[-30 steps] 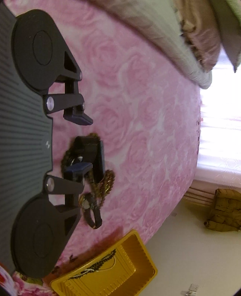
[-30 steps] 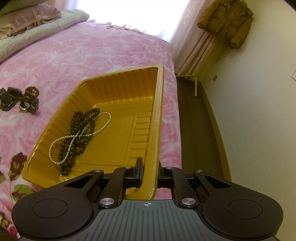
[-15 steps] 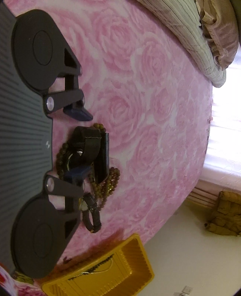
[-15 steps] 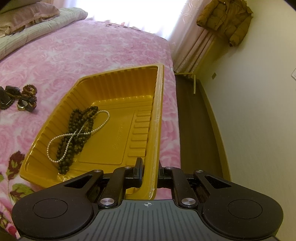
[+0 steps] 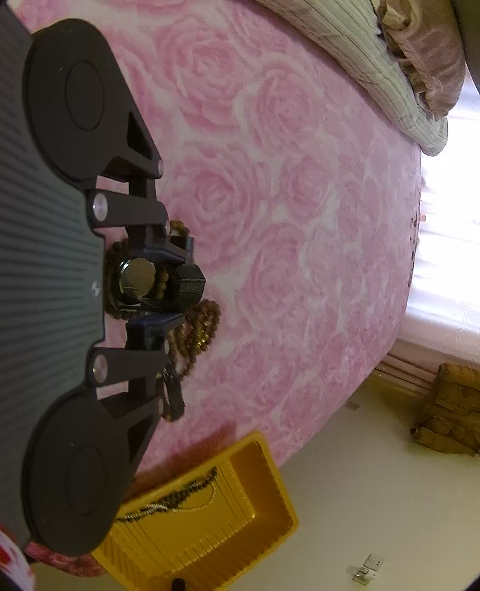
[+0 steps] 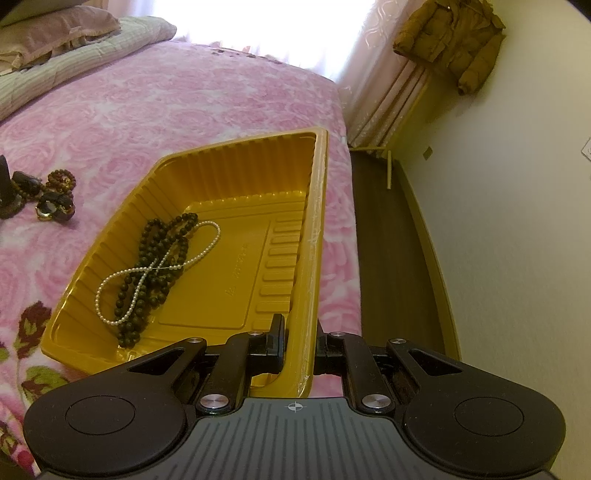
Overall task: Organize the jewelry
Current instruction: 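Grasp the black watch with the left tool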
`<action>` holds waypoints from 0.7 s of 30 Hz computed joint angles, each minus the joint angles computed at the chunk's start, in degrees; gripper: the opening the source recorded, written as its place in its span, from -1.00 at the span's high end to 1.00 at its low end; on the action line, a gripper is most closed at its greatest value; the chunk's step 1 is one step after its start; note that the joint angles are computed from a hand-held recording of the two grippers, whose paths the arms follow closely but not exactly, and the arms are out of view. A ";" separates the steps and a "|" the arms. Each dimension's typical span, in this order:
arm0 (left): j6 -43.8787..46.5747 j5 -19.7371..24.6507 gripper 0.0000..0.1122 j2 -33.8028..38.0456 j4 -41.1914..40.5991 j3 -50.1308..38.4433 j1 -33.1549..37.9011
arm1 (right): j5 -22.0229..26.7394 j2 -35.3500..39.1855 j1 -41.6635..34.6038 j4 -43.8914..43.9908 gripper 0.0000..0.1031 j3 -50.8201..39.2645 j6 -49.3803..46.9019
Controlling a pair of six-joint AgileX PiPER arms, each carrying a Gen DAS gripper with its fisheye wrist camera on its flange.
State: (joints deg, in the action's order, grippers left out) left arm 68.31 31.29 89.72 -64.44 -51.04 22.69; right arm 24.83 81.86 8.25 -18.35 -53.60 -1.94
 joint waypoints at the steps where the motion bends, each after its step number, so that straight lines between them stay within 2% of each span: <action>1: -0.68 0.70 0.54 -0.30 0.49 -0.37 0.26 | 0.03 -0.12 0.05 -0.07 0.77 0.08 0.11; 4: -2.52 3.55 0.54 -1.26 1.58 -1.75 1.50 | 0.01 -0.18 0.04 -0.11 0.77 0.15 0.19; 11: -5.69 5.59 0.54 -4.04 4.15 -3.72 0.68 | 0.03 -0.18 0.15 -0.29 0.77 0.12 0.38; 17: -7.24 6.08 0.54 -5.72 5.32 -4.24 -3.34 | -0.11 -0.23 0.10 -0.29 0.77 0.25 0.35; 21: -7.54 6.63 0.54 -6.36 4.60 -4.43 -8.43 | -0.10 -0.28 0.04 -0.12 0.77 0.28 0.15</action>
